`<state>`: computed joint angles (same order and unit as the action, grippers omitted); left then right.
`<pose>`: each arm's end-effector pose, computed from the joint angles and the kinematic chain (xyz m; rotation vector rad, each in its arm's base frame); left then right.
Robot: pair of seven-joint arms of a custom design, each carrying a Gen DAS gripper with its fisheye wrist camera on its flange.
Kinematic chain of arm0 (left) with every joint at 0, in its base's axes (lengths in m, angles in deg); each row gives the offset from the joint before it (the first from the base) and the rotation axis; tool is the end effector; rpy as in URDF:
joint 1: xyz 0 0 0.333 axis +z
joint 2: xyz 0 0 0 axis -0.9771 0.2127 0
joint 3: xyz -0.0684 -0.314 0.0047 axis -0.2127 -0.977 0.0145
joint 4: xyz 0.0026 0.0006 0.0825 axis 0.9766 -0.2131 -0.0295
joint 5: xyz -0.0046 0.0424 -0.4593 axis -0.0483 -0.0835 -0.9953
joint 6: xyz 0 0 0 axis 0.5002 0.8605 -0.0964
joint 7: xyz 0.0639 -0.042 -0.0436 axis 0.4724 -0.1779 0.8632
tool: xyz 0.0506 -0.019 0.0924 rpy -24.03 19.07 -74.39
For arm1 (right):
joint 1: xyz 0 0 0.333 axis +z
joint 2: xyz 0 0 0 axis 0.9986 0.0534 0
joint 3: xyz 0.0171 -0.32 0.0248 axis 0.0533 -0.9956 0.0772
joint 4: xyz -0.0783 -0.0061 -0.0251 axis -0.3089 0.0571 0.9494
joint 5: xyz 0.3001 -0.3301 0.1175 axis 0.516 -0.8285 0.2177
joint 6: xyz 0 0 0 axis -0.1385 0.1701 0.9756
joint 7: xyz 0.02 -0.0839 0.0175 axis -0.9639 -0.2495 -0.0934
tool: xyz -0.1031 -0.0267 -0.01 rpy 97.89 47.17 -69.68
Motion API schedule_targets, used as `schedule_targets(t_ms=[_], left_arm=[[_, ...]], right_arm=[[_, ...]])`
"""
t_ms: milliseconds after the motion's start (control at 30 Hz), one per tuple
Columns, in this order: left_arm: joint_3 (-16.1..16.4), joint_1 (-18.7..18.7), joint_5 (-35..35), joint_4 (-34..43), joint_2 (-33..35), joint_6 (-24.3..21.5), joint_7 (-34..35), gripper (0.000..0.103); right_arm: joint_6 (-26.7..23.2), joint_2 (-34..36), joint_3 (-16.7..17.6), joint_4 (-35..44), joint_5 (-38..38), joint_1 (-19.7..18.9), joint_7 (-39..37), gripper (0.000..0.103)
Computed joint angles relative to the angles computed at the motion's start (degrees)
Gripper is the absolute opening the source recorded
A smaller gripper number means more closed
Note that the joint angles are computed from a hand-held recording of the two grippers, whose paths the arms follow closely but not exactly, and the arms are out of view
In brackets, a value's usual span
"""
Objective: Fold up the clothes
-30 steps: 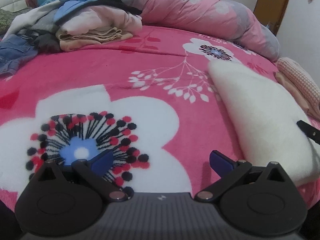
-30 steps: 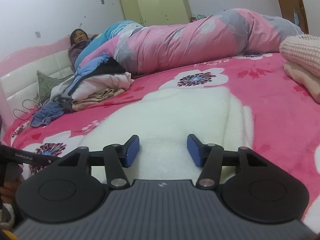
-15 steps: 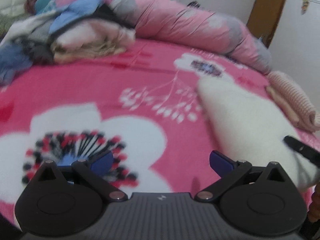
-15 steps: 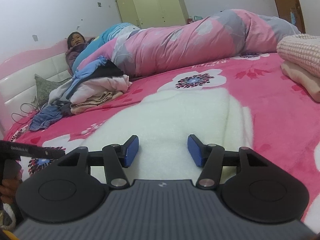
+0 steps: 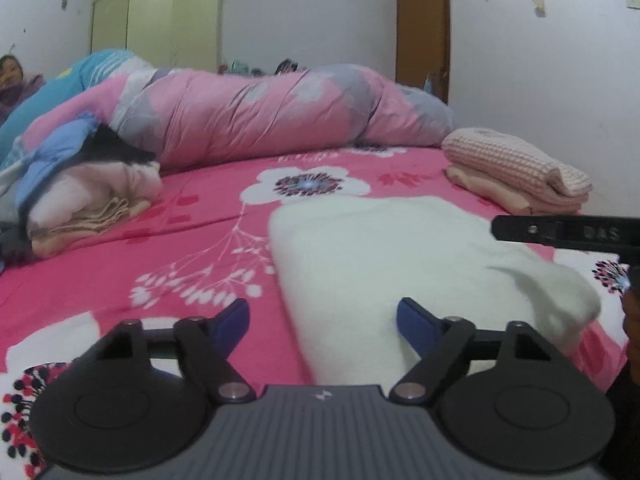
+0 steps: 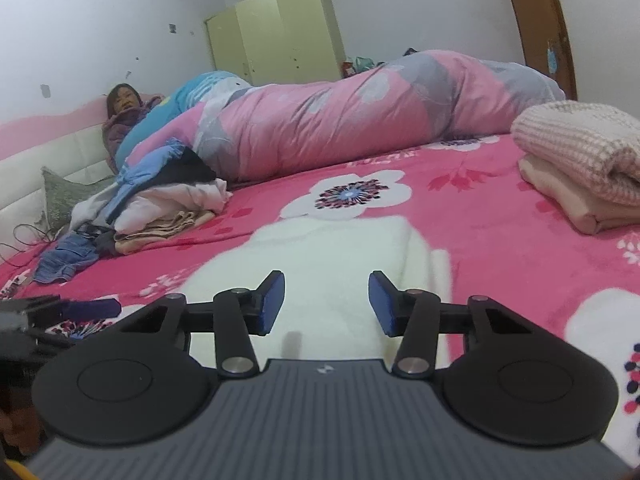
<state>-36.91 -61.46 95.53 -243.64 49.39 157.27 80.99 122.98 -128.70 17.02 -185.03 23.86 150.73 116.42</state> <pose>0.4035 -0.2072 0.4475 -1.4691 1.6496 -0.9964 0.4735 0.0386 0.4454 -1.5440 1.2189 -0.5499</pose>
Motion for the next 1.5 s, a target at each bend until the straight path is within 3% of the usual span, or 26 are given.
schedule_targets(t_ms=[200,300,433,700,800,833,900,933,1033,1167,1300,1500], left_arm=[[-2.6,1.8,-1.3,-0.6,2.7,3.6,1.5,0.080],[-4.6,3.2,-2.9,-0.9,2.0,4.3,2.6,0.080],[-4.8,2.6,-4.2,-1.1,2.0,4.0,3.8,0.080],[-4.3,1.7,-4.6,-1.0,2.5,3.1,4.6,0.080],[-3.2,1.0,-4.5,-1.0,3.3,3.0,4.8,0.080],[-3.0,0.7,-4.4,-0.9,3.6,2.9,5.0,0.080],[-3.2,1.0,-4.5,-0.9,3.7,3.1,5.1,0.081],[-3.5,1.2,-4.6,-1.0,3.6,3.3,5.1,0.081],[-3.8,1.6,-4.9,-0.9,3.5,3.4,5.1,0.081],[-0.7,-0.7,-5.8,-1.6,3.5,4.9,5.3,0.080],[-3.6,3.0,-8.1,-0.9,1.6,6.7,6.0,0.079],[-8.7,10.2,-9.8,4.0,5.2,7.4,9.8,0.079]], right_arm=[[-0.7,4.6,1.2,0.5,1.9,-0.7,2.0,0.044],[-0.7,6.8,3.4,0.8,1.5,-2.5,3.3,0.044],[-0.7,7.1,5.8,1.2,0.7,-4.7,4.6,0.036],[2.9,2.6,2.4,1.3,-7.2,-0.4,3.6,0.030],[-0.9,5.2,0.6,2.3,-7.7,0.3,4.9,0.030],[-3.3,7.6,0.3,3.3,-4.7,0.9,3.2,0.029],[1.1,6.5,-5.1,1.9,-5.9,5.5,-0.3,0.028],[1.9,6.0,-6.1,1.7,-6.6,6.3,-1.2,0.028],[1.4,7.9,-3.6,2.0,-5.2,4.7,-0.7,0.028],[2.1,6.6,-5.3,1.6,-6.3,5.9,-0.8,0.028],[2.8,5.3,-7.0,1.4,-7.1,7.1,-1.0,0.028],[3.6,3.2,-9.4,1.3,-7.2,9.1,-2.2,0.028]])
